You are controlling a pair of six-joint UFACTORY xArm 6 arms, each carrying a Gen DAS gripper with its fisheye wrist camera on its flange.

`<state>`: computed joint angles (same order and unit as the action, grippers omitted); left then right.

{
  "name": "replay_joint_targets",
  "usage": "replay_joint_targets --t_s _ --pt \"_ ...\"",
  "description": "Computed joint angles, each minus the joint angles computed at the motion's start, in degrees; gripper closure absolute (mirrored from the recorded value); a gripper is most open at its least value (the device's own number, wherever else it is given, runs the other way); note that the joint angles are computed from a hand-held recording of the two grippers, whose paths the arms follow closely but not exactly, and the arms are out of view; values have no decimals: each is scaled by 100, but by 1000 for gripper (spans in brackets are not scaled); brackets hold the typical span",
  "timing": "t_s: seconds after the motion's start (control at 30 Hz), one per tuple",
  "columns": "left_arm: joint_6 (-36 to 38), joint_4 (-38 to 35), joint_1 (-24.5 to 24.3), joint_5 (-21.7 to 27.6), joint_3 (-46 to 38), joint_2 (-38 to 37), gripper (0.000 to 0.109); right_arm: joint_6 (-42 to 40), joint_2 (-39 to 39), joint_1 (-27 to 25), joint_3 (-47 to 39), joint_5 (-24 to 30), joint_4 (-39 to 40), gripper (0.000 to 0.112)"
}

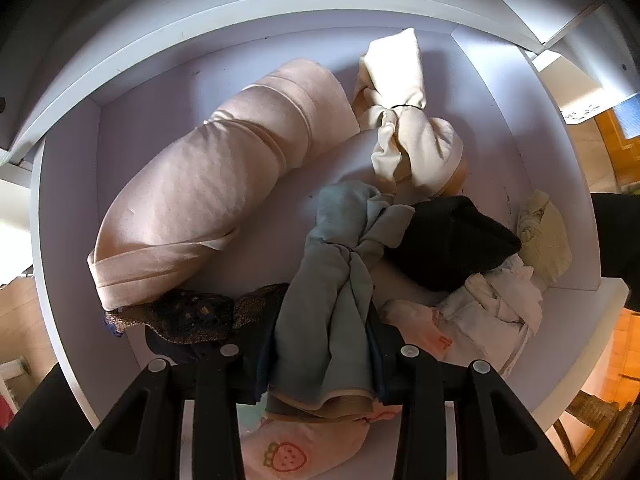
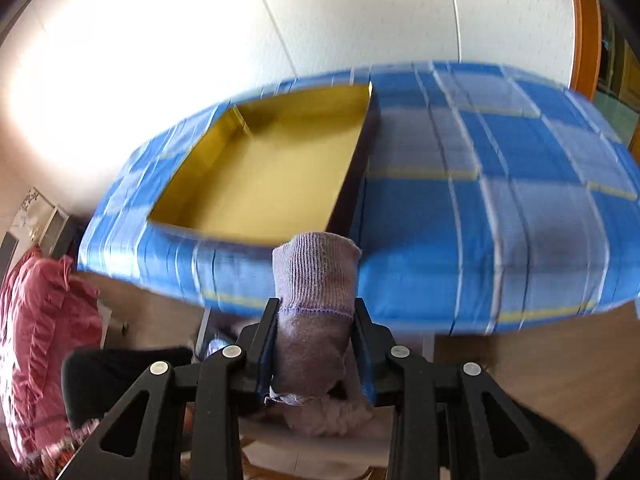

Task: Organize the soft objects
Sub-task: 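Drop the lavender sock into the gold tray while the left gripper grasps the grey-blue bundle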

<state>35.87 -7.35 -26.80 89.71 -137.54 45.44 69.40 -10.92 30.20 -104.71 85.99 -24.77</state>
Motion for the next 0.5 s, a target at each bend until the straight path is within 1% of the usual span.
replay_joint_targets --t_s 0.03,0.07,0.17,0.2,0.27,0.3,0.33,0.47,0.5 --pt "1 11 -10 28 -60 32 70 -78 79 -73 -166 49 -26 79" --pt "15 22 -16 -33 67 -38 70 -231 260 -194 -493 161 -68 79" --pt "46 72 -31 -206 403 -223 70 -562 588 -458 -991 242 -112 79" --pt "61 89 -41 -288 548 -302 70 -737 819 -608 -1311 314 -112 79" --pt "82 98 -52 -415 758 -415 70 -935 1069 -820 -1623 356 -67 79" --pt "77 92 -52 -441 816 -446 70 -1091 1315 -972 -1934 421 -1 79" --pt "65 83 -51 -451 847 -462 70 -1169 1417 -1070 -2009 412 36 79" --pt "49 57 -50 -510 971 -519 70 -1643 2348 -1548 -3175 773 252 79" --pt "45 58 -51 -519 993 -530 70 -1778 2749 -1690 -3731 985 321 79"
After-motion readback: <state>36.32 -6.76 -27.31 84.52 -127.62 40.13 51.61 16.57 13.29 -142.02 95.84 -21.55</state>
